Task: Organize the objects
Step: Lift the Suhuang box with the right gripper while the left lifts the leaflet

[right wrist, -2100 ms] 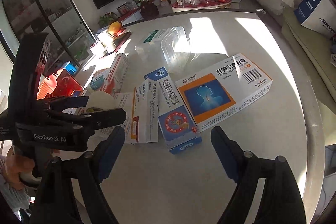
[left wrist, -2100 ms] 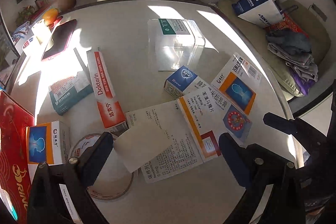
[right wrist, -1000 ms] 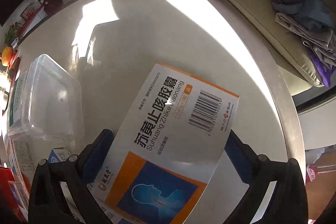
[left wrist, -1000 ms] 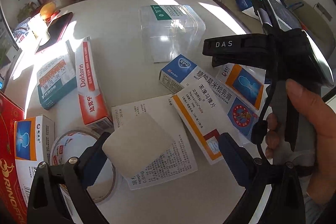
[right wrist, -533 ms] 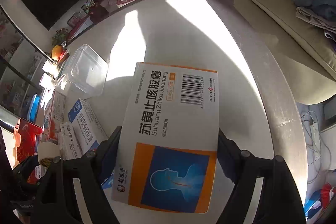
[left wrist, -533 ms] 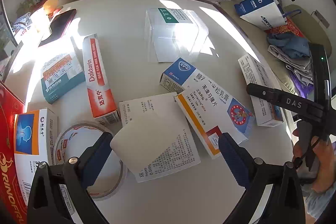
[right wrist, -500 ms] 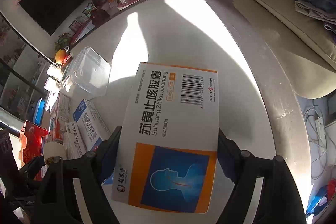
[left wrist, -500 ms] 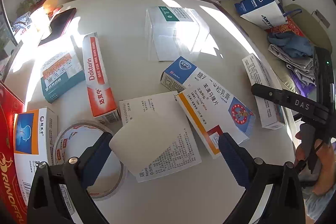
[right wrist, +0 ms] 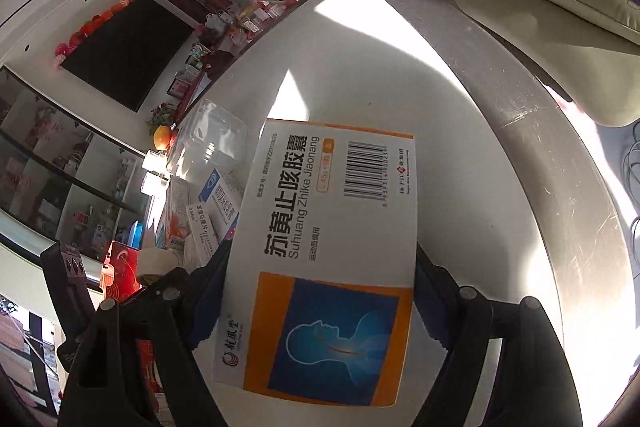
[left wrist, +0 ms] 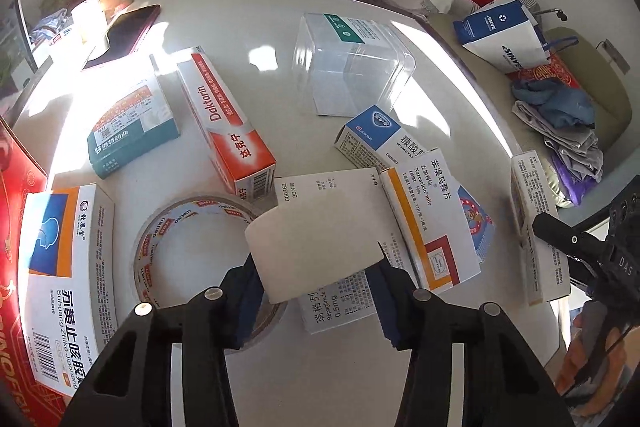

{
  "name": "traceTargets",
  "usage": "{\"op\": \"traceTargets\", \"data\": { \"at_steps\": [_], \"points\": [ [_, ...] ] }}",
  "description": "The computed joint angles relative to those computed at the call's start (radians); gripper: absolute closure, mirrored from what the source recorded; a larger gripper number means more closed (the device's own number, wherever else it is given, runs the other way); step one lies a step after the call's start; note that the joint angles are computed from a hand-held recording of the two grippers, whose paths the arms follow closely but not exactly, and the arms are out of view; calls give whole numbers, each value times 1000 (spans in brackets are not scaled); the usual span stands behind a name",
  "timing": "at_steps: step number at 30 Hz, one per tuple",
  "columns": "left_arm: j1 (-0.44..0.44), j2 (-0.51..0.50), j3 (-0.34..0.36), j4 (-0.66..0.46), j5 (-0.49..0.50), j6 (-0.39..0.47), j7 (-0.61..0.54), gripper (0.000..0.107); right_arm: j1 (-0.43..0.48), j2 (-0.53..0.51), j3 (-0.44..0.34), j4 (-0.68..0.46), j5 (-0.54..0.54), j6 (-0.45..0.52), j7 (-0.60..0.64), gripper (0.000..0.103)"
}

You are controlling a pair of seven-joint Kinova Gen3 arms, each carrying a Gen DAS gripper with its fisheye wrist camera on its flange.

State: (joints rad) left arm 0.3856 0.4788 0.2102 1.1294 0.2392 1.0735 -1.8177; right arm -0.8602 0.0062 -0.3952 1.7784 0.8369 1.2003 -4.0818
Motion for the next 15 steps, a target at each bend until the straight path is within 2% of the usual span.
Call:
{"op": "traceTargets", "data": {
  "at_steps": [5, 9, 15],
  "points": [
    [-31, -69, 25, 74, 50, -78, -62, 55, -21, -16, -26, 29, 43, -3, -84, 22],
    [-64, -137, 39, 133, 111, -126, -121, 55, -58, -9, -59, 18, 93, 42, -151, 22],
    [-125, -277, 30, 276, 221, -195, -208, 55, -146, 63, -60, -81, 129, 99, -126, 22]
  ]
}}
